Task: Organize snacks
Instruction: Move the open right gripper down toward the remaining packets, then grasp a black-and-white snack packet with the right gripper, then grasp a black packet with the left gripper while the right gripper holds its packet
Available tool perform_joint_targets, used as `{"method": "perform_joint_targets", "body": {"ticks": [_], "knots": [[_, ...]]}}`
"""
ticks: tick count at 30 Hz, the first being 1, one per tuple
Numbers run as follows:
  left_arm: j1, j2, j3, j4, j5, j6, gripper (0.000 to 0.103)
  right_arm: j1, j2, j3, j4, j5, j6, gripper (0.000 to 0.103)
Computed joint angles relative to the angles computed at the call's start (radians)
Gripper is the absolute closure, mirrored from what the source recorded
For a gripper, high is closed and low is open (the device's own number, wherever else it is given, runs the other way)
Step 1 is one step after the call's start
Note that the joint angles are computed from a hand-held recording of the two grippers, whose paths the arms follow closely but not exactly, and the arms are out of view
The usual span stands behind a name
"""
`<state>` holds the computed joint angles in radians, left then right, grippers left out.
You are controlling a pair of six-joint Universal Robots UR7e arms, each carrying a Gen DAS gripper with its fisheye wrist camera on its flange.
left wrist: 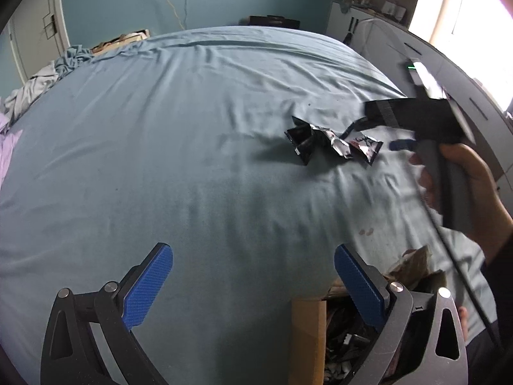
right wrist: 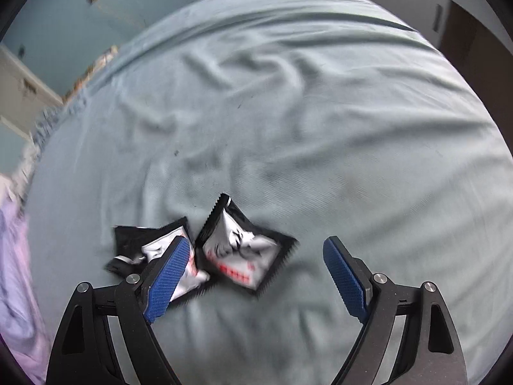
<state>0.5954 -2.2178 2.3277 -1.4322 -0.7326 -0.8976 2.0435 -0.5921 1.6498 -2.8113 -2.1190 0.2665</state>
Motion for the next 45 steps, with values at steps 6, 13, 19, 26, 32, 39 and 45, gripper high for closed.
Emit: {"method": "perform_joint_targets", "body": {"ticks": [6,13,19,26,32,39,45], "knots": [[0.006,0.033,0.016,-0.023,0.007,0.057,0.002,0.029,0.121,-0.063,-0.046,-0.124,-0.147,0.03],[-0.024,0.036,0.011,0.052,0.034,0.002,0.003,0.031,0.074,0.001,-0.062,-0.081,-0.137,0.073],[-0.073,0.012,-0.01,0.18,0.073,-0.123,0.003,0.031,-0.068,0.141,-0.108,-0.011,-0.048,0.081],[-0.122,0.013,-0.038,0.35,0.095,-0.274,0.003,0.082,-0.3,0.361,-0.165,0.009,0.034,0.081],[-0.191,0.024,-0.036,0.45,0.106,-0.326,0.003,0.158,-0.46,0.553,-0.224,-0.013,0.083,0.081],[-0.174,0.066,-0.027,0.355,0.067,-0.183,0.003,0.264,-0.568,0.678,-0.23,-0.111,0.152,0.081],[-0.033,0.224,-0.067,0.116,0.084,0.028,0.003,0.277,-0.595,0.708,-0.273,-0.082,0.173,0.081]]}}
